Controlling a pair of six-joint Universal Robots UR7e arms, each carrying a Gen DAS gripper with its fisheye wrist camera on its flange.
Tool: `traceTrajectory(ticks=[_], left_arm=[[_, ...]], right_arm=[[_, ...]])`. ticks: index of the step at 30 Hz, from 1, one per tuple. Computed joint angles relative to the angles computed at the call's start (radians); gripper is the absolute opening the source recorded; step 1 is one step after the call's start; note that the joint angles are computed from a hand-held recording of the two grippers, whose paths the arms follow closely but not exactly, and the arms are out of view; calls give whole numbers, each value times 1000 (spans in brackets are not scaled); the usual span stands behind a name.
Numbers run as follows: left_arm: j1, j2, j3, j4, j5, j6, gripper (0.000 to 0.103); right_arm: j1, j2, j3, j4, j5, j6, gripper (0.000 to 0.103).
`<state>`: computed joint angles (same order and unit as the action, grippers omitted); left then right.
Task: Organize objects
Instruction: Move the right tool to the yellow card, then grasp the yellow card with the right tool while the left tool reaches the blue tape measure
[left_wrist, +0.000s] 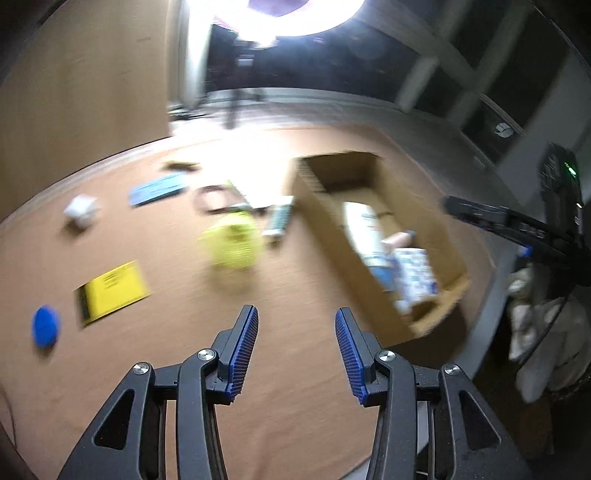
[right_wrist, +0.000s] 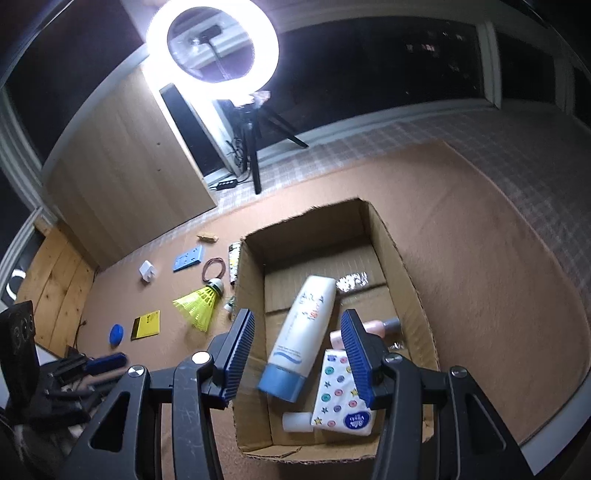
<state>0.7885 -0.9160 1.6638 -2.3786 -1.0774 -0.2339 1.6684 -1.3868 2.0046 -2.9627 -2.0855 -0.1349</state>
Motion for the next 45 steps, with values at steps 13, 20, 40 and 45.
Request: traceTrajectory(ticks=[13, 20, 40, 45], left_arm=[[133, -241, 140, 93, 182, -155, 53], [167, -313, 176, 110, 203, -174, 53], [209, -398, 210, 96, 213, -181, 53], [229, -381, 192, 100, 221, -165, 53]], right_arm=[[102, 232, -174, 195, 58, -65, 46], [139, 431, -361, 352, 112, -108, 46], [125, 828, -828, 696, 116, -69, 46], [132, 799, -790, 769, 141, -78, 46]])
